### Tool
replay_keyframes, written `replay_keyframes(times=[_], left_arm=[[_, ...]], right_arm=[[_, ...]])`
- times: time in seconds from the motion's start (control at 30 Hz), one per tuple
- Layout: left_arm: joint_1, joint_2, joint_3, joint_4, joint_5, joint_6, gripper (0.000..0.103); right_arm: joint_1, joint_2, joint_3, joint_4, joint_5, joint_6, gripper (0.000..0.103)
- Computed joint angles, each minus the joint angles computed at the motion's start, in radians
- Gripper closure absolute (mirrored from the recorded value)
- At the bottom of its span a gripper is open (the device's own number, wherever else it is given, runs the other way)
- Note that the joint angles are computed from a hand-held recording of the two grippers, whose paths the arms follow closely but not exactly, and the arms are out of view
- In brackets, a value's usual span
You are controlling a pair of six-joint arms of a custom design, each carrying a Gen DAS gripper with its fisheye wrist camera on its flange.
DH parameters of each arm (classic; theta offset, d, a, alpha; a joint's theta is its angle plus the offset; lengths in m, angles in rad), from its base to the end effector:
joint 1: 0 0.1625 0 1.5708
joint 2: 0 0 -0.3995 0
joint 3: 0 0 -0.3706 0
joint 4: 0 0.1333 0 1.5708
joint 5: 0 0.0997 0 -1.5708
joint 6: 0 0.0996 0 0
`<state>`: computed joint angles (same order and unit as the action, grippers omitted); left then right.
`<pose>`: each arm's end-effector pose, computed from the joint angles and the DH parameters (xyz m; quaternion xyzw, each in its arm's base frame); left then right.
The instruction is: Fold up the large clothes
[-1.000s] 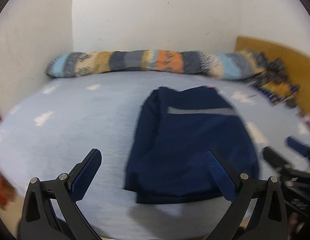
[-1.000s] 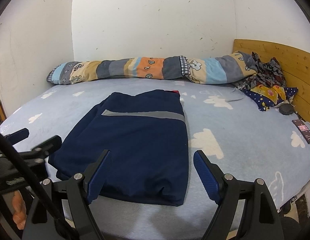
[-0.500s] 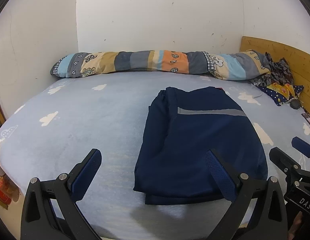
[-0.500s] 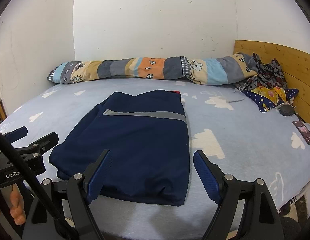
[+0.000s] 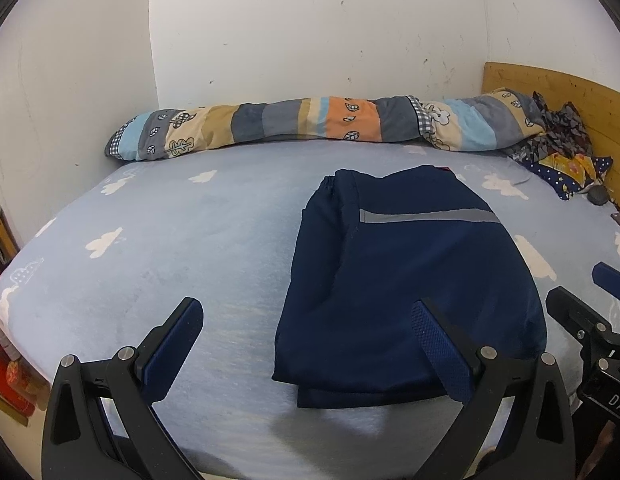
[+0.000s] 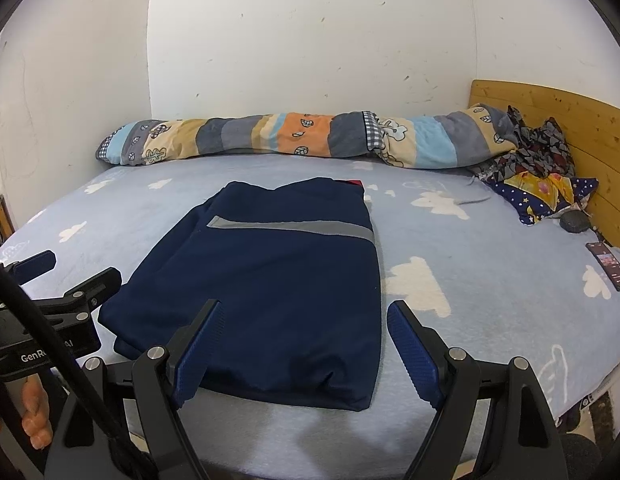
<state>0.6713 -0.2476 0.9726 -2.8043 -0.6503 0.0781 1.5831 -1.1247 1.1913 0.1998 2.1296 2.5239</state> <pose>-0.4794 -0.6523 0.0105 0.3085 0.8181 -0.3782 0.3042 0.0878 -0.5963 0.3798 0.0775 -0.7782 0.4915 0.3831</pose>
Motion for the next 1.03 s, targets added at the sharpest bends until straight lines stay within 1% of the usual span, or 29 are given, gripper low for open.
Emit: replay_keyframes(times=[0.43, 0.83, 0.87, 0.97, 1.03], left_arm=[[-0.01, 0.015, -0.003, -0.026, 0.036, 0.052, 0.0], [-0.007, 0.012, -0.004, -0.012, 0.03, 0.046, 0.0], [-0.005, 0.006, 0.002, -0.012, 0.019, 0.036, 0.0], [-0.001, -0.008, 0.025, -0.042, 0.003, 0.029, 0.0], [-0.004, -0.005, 0.025, -0.054, 0.01, 0.045, 0.0]], right_arm=[[0.0, 0.002, -0.002, 0.005, 0.002, 0.002, 0.016], [-0.002, 0.007, -0.011, 0.012, 0.001, 0.002, 0.016], [-0.001, 0.007, -0.012, 0.011, 0.003, 0.001, 0.016], [-0.001, 0.006, -0.009, 0.006, 0.003, -0.002, 0.016], [0.001, 0.005, -0.01, 0.006, 0.004, -0.002, 0.016]])
